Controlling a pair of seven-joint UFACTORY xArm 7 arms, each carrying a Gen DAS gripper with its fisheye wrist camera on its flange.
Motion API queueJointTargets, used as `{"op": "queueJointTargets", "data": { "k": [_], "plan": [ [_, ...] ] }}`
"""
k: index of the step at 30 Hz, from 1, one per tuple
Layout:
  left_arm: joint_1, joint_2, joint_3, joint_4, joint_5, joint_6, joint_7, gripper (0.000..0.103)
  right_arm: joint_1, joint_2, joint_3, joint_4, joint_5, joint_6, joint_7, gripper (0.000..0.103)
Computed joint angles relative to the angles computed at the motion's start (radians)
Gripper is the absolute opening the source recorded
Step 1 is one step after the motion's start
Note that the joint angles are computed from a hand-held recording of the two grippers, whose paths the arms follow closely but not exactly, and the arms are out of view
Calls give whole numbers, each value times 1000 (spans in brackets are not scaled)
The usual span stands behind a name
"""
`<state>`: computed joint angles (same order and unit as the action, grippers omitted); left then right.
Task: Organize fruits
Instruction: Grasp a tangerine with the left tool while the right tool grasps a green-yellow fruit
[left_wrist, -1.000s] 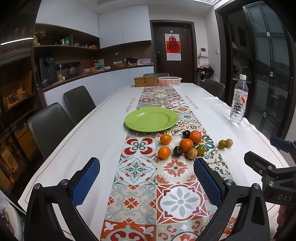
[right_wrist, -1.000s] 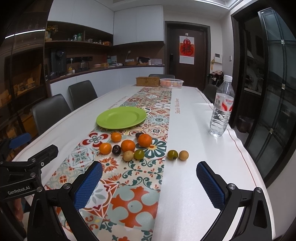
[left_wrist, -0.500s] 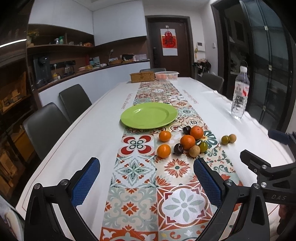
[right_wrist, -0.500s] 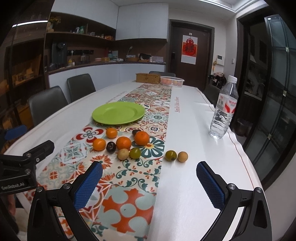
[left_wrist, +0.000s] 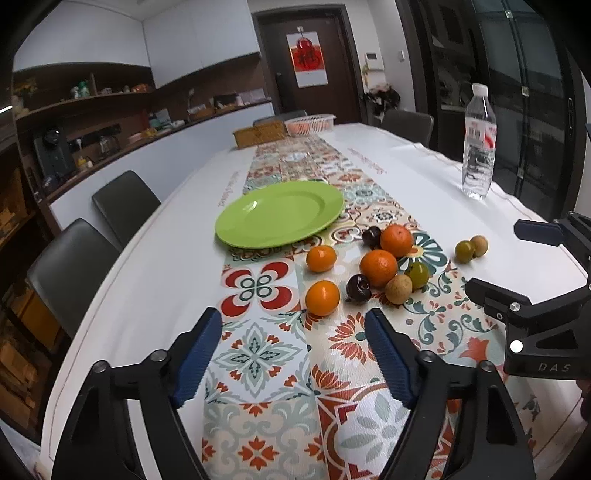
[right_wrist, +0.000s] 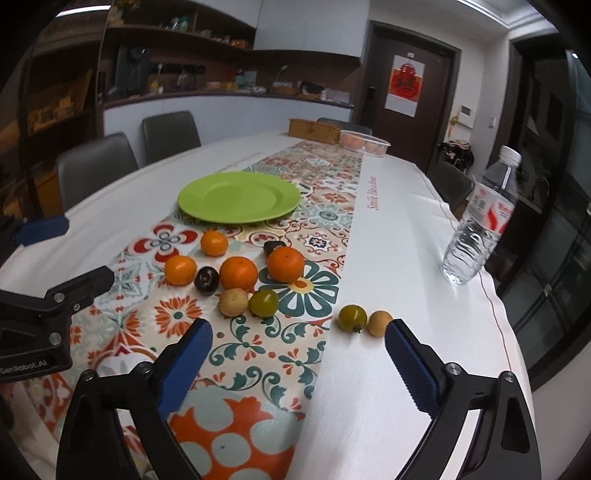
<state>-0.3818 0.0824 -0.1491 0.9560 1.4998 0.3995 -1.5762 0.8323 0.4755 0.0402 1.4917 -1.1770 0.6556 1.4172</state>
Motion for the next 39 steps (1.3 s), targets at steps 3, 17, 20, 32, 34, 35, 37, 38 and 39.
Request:
{"op": "queueJointTargets", "data": {
  "k": [3,17,20,32,34,35,37,38,39],
  "plan": [
    [9,46,12,34,-45,-27,66,71,-26,35,9,35,60,-26,-79,86],
    [-24,217,103,143,-368,-130,448,47,-39,185,-41,186,368,-107,-427,54],
    [-43,235,127,160,-415,-147,498,46,-33,195,-55,196,409,-117,-472,51],
    [-88,293,182,208,-629,-186,708,40,-27,246,-73,262,525,-132,-628,40],
    [-84,302,178,211,-689,-191,756,36,-31,256,-73,276,545,-136,-649,40],
    [-85,303,181,210,-714,-196,775,33,-34,261,-72,282,556,-137,-661,39],
    [-101,304,198,209,-743,-204,792,33,-37,266,-70,287,576,-145,-680,35],
    [-110,304,207,208,-753,-207,795,33,-36,267,-72,288,584,-148,-686,34],
    [-117,305,215,207,-762,-211,797,33,-39,269,-69,290,594,-152,-695,30]
  ]
}}
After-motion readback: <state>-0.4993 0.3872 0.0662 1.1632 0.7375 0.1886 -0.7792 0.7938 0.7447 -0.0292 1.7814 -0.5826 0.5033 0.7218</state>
